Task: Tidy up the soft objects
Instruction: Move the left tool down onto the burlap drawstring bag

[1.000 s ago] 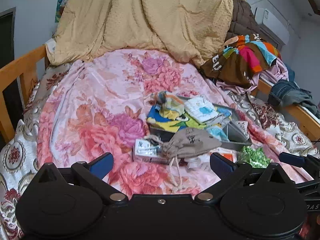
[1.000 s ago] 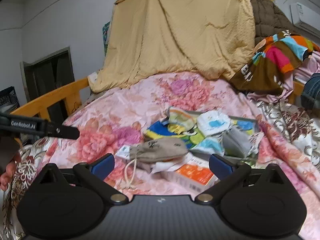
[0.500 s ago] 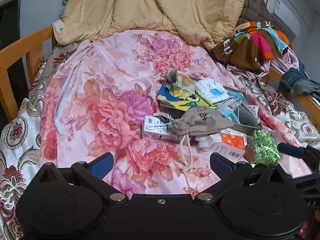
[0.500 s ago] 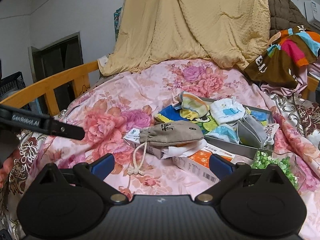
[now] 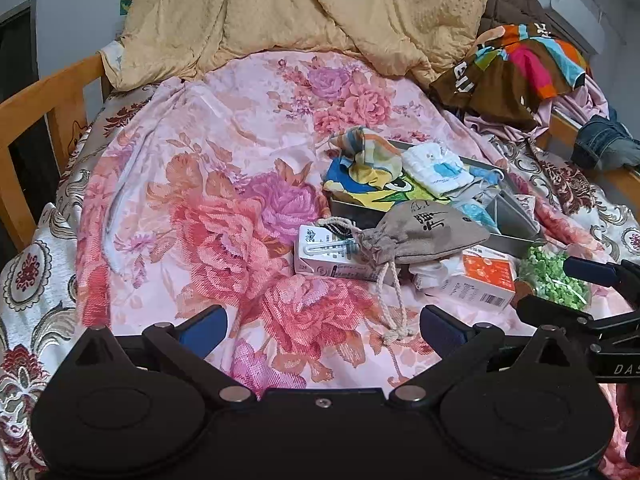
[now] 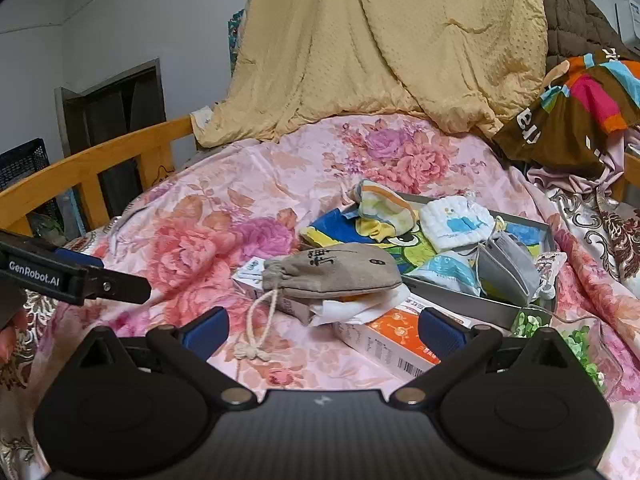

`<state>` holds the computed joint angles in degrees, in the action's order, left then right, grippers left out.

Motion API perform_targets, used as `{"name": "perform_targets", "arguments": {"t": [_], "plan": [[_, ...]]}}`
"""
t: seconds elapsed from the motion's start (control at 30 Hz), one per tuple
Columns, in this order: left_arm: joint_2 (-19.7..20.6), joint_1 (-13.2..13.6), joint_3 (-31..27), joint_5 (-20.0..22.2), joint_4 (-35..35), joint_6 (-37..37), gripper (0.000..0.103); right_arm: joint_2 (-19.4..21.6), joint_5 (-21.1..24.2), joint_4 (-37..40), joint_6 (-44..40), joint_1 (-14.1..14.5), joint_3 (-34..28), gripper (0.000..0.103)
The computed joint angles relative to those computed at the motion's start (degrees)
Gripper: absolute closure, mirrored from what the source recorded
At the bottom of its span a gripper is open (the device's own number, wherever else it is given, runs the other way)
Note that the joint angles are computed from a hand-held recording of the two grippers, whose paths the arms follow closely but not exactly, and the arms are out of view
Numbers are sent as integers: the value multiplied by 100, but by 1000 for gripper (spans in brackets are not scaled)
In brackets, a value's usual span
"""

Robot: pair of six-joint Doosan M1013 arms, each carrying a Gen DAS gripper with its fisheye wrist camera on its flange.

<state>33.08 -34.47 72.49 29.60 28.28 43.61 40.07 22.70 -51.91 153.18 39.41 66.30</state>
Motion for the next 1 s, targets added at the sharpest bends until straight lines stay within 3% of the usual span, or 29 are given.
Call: {"name": "perform_targets", "arguments": {"t": [0.2,0.43,0.7,1.0], "plan": [[166,14,-218,-7,11,43,1,190,178,432,-580,-68,-246,0],[381,18,-523,70,-10,159,1,423,308,418,-739,-148,-572,0],[546,64,-744,0,-380,466,1,545,190,-241,9,-238,-583,0],[890,158,-1273,-130,-1427,1885,1,456,-238,-1545,1123,-328,-187,0]]}}
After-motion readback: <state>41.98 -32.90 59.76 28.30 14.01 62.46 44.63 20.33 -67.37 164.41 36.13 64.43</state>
